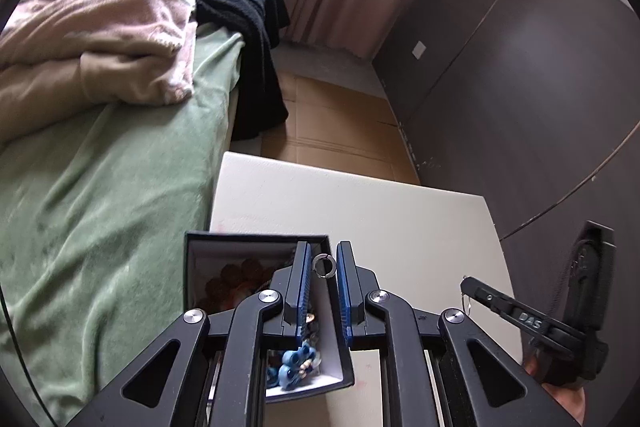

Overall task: Organize jewelry
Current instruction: 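Drop the hoop earring and the small ring into the box with both grippers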

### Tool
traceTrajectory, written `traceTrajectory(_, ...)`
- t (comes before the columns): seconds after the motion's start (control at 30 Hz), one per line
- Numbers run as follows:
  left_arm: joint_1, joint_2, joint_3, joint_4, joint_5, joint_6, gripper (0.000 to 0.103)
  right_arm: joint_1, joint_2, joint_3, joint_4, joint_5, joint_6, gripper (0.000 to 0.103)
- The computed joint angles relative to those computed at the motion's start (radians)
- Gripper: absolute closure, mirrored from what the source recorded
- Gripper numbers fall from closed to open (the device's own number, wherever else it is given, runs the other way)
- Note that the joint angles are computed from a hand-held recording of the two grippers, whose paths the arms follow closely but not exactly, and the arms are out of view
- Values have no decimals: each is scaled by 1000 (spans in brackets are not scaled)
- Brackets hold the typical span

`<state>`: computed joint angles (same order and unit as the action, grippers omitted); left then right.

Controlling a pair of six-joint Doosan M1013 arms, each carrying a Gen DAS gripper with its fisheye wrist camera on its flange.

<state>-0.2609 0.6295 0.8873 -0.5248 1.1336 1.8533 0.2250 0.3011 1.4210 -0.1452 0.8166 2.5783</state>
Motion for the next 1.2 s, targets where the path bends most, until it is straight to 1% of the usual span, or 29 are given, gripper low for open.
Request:
traceTrajectory(0.07,10,5,-4,-23,16,-25,89,6,-13,16,19,-56,-6,99)
traceTrajectory(0.13,19,17,-21,-23,49,-59,84,19,-18,18,0,-92,6,99)
traceTrajectory(0.17,22,18,-22,-24,53,-66,74,25,-20,19,-3,-113,12,99)
traceTrajectory(0.2,27,16,-19,-30,53,-71,58,28,-27,27,4,-138,9,99)
traceTrajectory(0.27,35,5,-5,-43,34,-72,42,34,-36,39,12,-182,6,99)
traceTrajectory(0.33,45,-9,12,-59,7,-66,41,43,-37,38,12,-210,5,99)
traceTrajectory(0.47,62,-20,19,-70,0,-71,41,53,-29,26,59,-274,-46,99)
traceTrajectory(0.53,68,-23,20,-65,0,-72,41,64,-17,3,52,-274,-62,99)
traceTrajectory(0.6,77,-27,23,-74,0,-69,41,74,-4,-21,75,-274,-104,99)
traceTrajectory(0.77,97,-30,24,-101,2,-71,41,95,36,-99,119,-244,-185,99)
traceTrajectory(0.83,103,-32,22,-100,-1,-77,37,101,58,-139,129,-223,-210,99)
traceTrajectory(0.87,106,-33,24,-100,-6,-79,32,104,64,-151,131,-217,-217,99)
traceTrajectory(1.0,124,-34,22,-124,-22,-92,24,109,105,-215,174,-196,-276,99)
traceTrajectory(1.1,135,-35,23,-131,-45,-114,18,109,133,-255,203,-156,-313,98)
traceTrajectory(1.13,137,-35,22,-135,-48,-118,17,104,143,-269,239,-136,-342,87)
traceTrajectory(1.17,142,-34,21,-145,-51,-120,15,102,148,-277,249,-114,-346,63)
traceTrajectory(1.2,143,-34,21,-149,-52,-122,15,101,148,-276,243,-104,-330,52)
